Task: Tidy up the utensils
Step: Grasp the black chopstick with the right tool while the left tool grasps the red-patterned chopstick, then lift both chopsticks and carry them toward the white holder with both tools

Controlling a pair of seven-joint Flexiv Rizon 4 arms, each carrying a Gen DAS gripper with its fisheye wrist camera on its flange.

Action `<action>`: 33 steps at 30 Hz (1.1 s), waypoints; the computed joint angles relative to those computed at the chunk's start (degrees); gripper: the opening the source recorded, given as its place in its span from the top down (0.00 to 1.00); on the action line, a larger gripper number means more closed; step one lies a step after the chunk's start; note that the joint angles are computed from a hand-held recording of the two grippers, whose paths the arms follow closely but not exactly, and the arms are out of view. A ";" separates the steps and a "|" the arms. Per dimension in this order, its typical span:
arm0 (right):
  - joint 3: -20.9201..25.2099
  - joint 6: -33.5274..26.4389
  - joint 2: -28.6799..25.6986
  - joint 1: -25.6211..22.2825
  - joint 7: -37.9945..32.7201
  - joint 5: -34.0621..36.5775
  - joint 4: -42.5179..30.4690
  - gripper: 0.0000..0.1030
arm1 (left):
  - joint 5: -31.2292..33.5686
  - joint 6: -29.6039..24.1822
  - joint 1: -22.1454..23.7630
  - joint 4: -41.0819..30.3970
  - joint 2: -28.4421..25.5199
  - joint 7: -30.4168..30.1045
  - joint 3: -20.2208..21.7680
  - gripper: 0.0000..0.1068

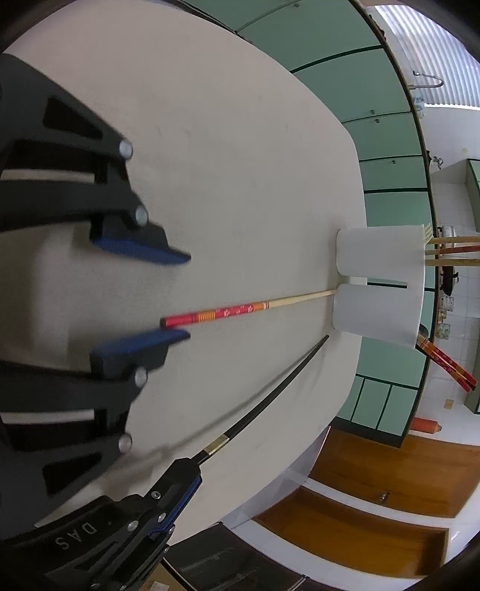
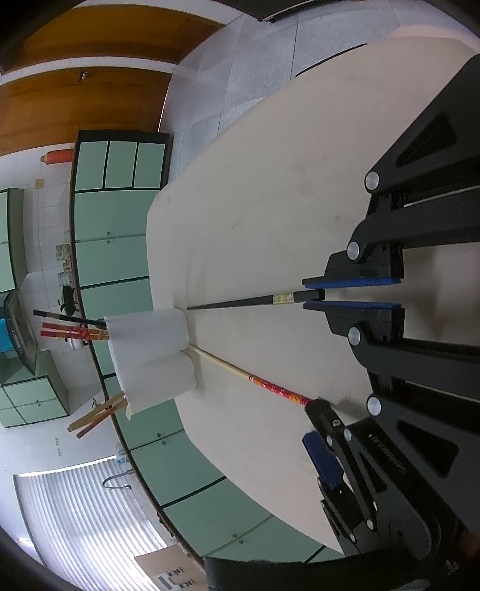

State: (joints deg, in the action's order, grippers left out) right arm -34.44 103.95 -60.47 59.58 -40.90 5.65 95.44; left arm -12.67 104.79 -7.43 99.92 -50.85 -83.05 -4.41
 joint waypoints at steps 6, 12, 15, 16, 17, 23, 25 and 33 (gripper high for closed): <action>-0.30 0.59 0.13 0.35 -0.48 0.42 0.47 0.94 | 1.11 0.50 1.84 0.37 0.07 -0.04 -2.09 0.95; -1.46 1.17 0.08 1.38 -1.40 1.28 0.89 0.94 | 2.55 4.24 2.43 2.55 1.64 -0.16 -1.79 0.95; -1.79 1.71 0.42 1.63 -2.11 1.79 1.10 0.94 | 3.62 7.20 2.58 4.05 2.88 0.06 -1.41 0.96; -2.13 1.88 0.50 1.86 -2.42 2.00 1.18 0.94 | 4.09 8.28 2.75 4.68 3.50 0.17 -1.36 0.96; -2.49 2.00 0.54 2.09 -2.79 2.18 1.24 0.94 | 4.11 9.00 2.55 5.10 3.86 0.23 -1.04 0.95; -3.30 2.67 2.01 2.52 -5.27 3.02 1.49 0.94 | 4.45 11.39 3.41 6.27 6.29 0.05 -1.46 0.96; -3.55 2.92 2.75 2.56 -6.33 3.13 1.53 0.94 | 5.66 12.15 4.75 6.30 7.09 -0.32 -2.70 0.96; -2.21 4.59 7.10 0.08 -12.05 3.20 -0.14 0.94 | 10.94 13.33 9.32 4.63 9.91 -1.98 -6.76 0.96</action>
State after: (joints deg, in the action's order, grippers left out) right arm -36.64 108.54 -53.37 59.67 -52.95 8.85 95.30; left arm -1.73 118.12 1.89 104.56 -40.94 -85.03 -11.17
